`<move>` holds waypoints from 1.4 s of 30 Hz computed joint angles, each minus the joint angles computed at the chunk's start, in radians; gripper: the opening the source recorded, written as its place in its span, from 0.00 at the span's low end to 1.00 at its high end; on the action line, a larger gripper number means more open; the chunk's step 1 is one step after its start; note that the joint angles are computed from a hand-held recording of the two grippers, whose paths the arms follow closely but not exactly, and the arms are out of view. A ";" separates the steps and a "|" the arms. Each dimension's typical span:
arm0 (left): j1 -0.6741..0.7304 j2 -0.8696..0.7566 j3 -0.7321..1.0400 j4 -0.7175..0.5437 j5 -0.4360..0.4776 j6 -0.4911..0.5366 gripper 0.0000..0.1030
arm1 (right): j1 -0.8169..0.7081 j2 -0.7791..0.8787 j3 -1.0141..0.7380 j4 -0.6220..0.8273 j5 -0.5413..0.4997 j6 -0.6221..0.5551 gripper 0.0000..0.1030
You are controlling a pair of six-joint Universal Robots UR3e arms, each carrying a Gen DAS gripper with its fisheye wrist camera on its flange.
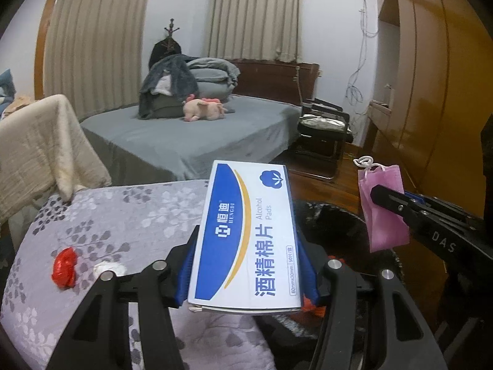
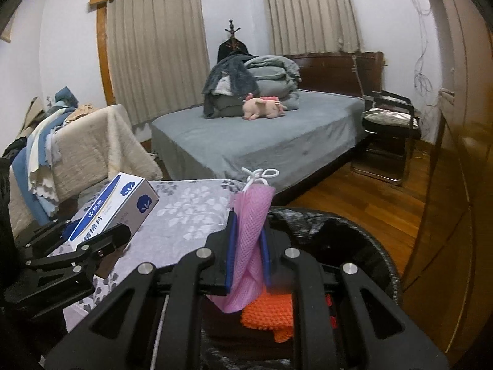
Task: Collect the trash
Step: 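Carry the alcohol pad box and pink mask toward the black bin, then open both tools over the bin to drop the box and mask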
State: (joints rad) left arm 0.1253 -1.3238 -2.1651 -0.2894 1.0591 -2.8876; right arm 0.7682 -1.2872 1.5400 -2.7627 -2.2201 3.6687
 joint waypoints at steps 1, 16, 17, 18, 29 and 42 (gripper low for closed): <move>-0.014 -0.008 0.007 0.004 0.004 -0.009 0.54 | -0.001 -0.007 0.010 -0.001 -0.004 0.001 0.13; -0.208 -0.168 0.118 0.066 0.078 -0.067 0.54 | -0.072 -0.121 0.207 -0.058 -0.011 0.033 0.13; -0.218 -0.179 0.125 0.068 0.085 -0.070 0.54 | -0.078 -0.126 0.220 -0.065 -0.007 0.035 0.13; -0.231 -0.194 0.133 0.072 0.093 -0.071 0.54 | -0.085 -0.130 0.232 -0.073 -0.002 0.035 0.13; -0.333 -0.371 0.249 0.102 0.158 -0.097 0.54 | -0.173 -0.156 0.328 -0.126 0.064 0.017 0.13; -0.383 -0.530 0.374 0.104 0.173 -0.109 0.54 | -0.261 -0.132 0.384 -0.161 0.133 0.010 0.15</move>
